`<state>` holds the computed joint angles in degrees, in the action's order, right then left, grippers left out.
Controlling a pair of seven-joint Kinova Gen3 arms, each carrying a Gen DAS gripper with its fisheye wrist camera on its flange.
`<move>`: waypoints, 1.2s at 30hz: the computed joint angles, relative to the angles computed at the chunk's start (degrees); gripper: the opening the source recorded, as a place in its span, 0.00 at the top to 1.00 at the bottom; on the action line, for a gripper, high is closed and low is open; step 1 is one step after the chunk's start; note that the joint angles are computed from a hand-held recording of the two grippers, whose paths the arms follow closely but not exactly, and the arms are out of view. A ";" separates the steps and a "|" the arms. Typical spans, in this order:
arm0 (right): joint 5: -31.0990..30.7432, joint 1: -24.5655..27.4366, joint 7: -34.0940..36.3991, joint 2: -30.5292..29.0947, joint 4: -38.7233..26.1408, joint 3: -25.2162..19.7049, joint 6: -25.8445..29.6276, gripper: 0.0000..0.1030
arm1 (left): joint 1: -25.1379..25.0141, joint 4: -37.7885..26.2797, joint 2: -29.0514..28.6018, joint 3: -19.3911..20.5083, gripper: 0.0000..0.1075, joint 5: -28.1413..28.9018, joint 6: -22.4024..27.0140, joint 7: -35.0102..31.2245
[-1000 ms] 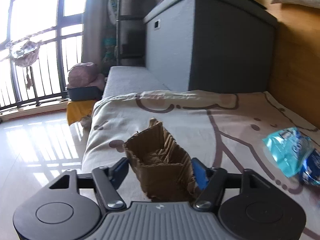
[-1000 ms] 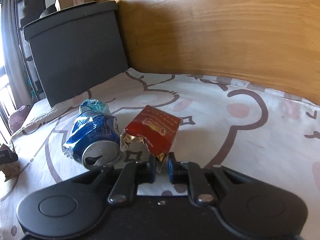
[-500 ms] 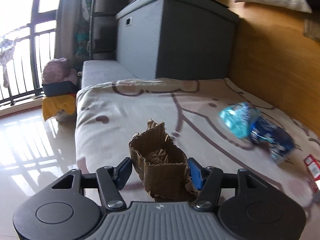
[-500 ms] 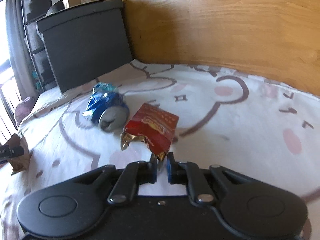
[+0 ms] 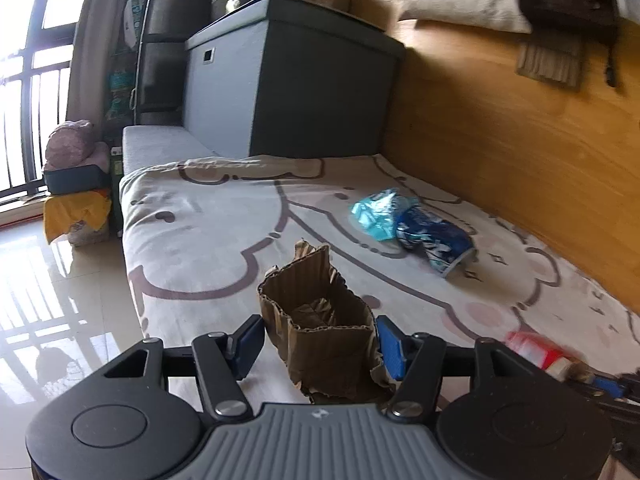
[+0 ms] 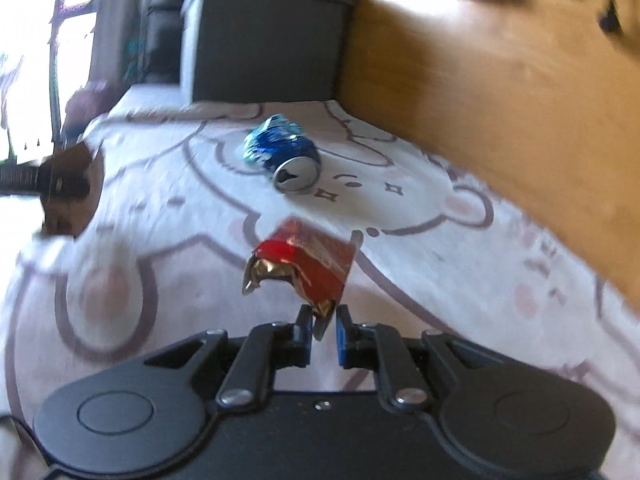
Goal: Collect trash
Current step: 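Carry the red box and cardboard piece to the wastebasket with both tools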
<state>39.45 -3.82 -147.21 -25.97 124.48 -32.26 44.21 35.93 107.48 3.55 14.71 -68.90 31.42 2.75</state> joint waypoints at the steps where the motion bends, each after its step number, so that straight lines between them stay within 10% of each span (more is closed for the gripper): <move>1: 0.80 0.00 0.87 0.26 -0.12 -1.22 1.08 0.86 | 0.07 0.47 -0.50 0.05 0.44 -0.07 -0.40 0.22; 9: 8.80 -4.33 5.58 5.49 -0.86 -9.44 12.55 0.61 | -2.72 3.64 -3.34 1.04 0.43 -0.79 -4.66 2.90; 20: 23.96 -11.58 6.74 16.68 1.02 -18.81 26.98 0.59 | -6.51 6.49 -4.78 2.28 0.43 -0.53 -8.56 3.03; 36: 19.79 -19.95 0.15 14.86 -3.44 -5.49 25.20 0.83 | -11.07 8.05 -8.81 5.08 0.43 7.54 -9.79 -4.83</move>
